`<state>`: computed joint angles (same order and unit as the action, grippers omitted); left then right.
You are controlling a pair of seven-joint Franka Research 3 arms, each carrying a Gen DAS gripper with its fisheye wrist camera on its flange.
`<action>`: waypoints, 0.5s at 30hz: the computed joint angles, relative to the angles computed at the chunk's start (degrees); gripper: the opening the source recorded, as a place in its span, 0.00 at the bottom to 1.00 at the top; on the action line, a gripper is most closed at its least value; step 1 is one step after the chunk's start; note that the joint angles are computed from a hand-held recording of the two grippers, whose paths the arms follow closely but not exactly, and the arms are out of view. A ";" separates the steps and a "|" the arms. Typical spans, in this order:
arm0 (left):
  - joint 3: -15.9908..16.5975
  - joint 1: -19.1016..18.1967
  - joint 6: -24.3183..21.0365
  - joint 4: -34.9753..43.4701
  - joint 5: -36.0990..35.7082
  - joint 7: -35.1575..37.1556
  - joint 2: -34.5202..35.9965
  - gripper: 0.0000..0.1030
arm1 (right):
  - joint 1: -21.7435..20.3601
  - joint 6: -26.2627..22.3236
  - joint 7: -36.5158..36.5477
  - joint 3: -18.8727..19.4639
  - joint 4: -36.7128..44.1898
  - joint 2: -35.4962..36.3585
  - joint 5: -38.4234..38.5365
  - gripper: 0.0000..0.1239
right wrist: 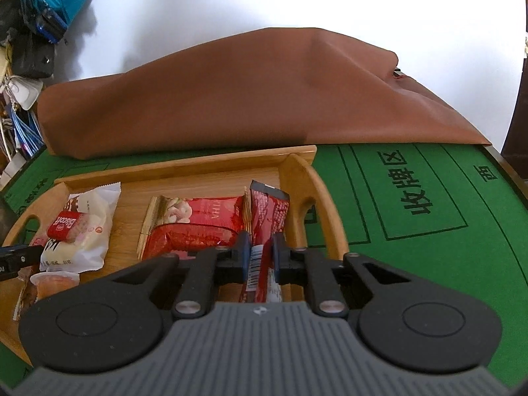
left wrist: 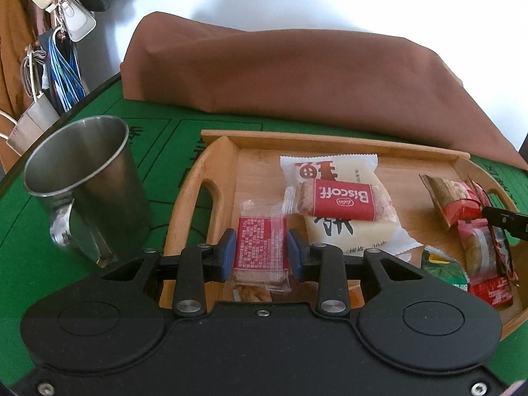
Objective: Organize snacks
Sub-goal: 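Carry both snacks onto the tray and open both tools, then withdraw both tools from the tray toward the last two snacks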
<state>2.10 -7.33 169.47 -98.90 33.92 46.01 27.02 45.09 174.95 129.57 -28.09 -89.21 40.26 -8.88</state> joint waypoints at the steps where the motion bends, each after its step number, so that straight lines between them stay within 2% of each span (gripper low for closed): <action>1: -0.14 0.07 0.02 0.09 -0.11 0.19 0.12 0.31 | 0.15 -0.10 0.04 -0.10 0.04 0.04 -0.02 0.14; 6: 0.17 -0.20 0.79 -0.45 0.36 -0.07 -0.13 0.32 | 0.29 -0.35 0.05 -0.02 0.09 -0.11 -0.37 0.18; 8: 0.10 -0.05 1.79 -1.38 0.32 -0.05 -0.77 0.41 | 0.45 0.49 0.22 -0.01 -0.72 -0.53 -0.37 0.19; 9: 0.83 -0.64 2.35 -1.97 0.97 -0.66 -1.24 0.49 | 0.94 1.16 0.33 -0.49 -1.33 -0.75 -0.43 0.21; 10: 2.17 -1.74 2.79 -2.57 2.30 -1.80 -1.81 0.55 | 1.80 1.43 0.38 -1.31 -1.94 -1.00 -0.51 0.29; 12: 4.26 -3.49 3.50 -3.87 5.23 -4.07 -3.06 0.61 | 2.97 2.00 0.11 -2.27 -3.10 -1.61 -0.52 0.36; 15: 4.57 -3.66 4.79 -6.07 7.85 -5.64 -4.98 0.73 | 4.51 4.42 -1.13 -3.13 -5.88 -3.21 0.15 0.41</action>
